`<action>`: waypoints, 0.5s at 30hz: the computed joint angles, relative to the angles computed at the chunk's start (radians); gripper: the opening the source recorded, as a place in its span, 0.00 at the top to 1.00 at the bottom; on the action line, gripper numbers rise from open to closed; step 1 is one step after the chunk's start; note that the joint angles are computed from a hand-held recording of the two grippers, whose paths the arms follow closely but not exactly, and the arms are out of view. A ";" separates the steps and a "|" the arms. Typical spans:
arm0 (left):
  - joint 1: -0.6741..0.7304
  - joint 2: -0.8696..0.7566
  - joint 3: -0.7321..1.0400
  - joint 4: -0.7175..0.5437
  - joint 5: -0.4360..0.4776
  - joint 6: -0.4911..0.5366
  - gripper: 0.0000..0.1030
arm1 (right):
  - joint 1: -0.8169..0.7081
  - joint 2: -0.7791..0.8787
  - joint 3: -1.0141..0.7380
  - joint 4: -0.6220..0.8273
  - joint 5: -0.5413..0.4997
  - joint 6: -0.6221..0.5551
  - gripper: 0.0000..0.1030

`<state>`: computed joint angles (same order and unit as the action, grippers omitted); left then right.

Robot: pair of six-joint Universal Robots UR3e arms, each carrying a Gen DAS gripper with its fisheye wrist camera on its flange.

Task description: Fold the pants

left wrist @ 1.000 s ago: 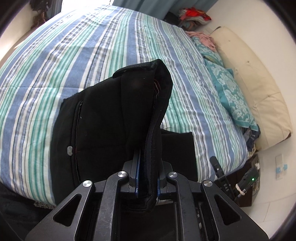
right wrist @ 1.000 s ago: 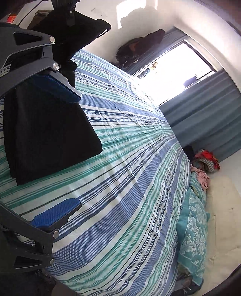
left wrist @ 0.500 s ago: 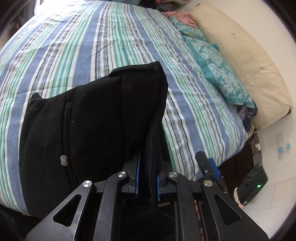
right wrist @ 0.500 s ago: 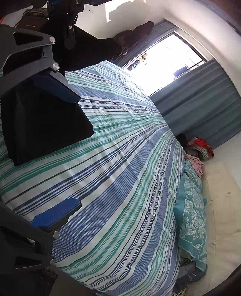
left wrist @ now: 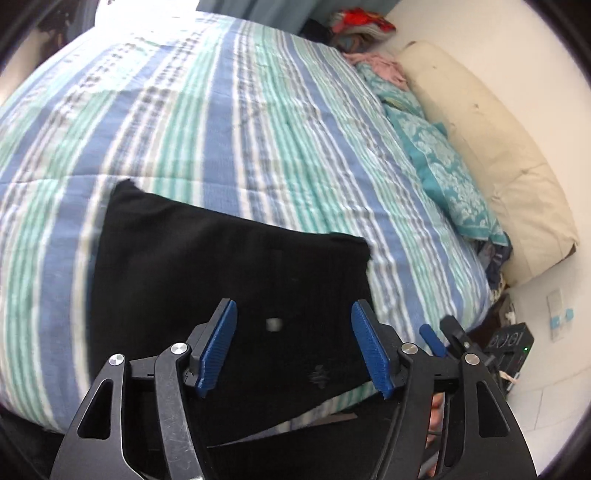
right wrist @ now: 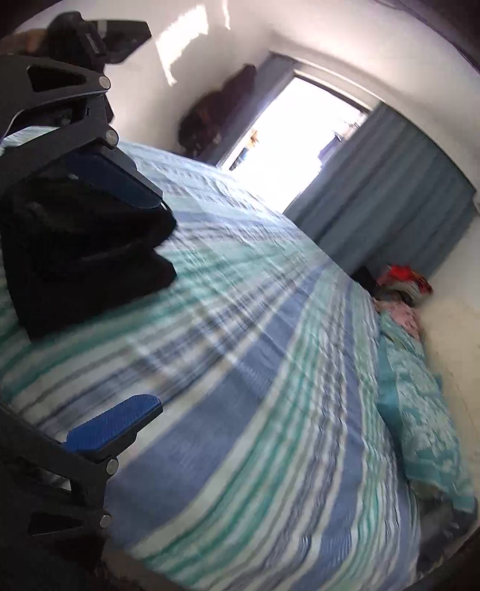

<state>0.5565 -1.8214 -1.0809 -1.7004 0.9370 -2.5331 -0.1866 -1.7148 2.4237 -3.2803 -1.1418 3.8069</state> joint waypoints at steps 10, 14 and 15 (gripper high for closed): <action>0.272 0.089 -0.311 0.194 0.119 0.062 0.35 | 0.190 0.351 -0.644 0.837 0.211 -0.733 0.20; 0.311 0.087 -0.374 0.244 0.155 0.056 0.35 | 0.174 0.390 -0.718 0.935 0.273 -0.828 0.29; 0.316 0.084 -0.382 0.252 0.161 0.058 0.35 | 0.169 0.399 -0.740 0.967 0.281 -0.844 0.30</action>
<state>0.8721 -1.7378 -1.4632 -1.4484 1.0984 -2.4752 -0.0173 -1.3159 1.6839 -2.3135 -0.8610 2.9628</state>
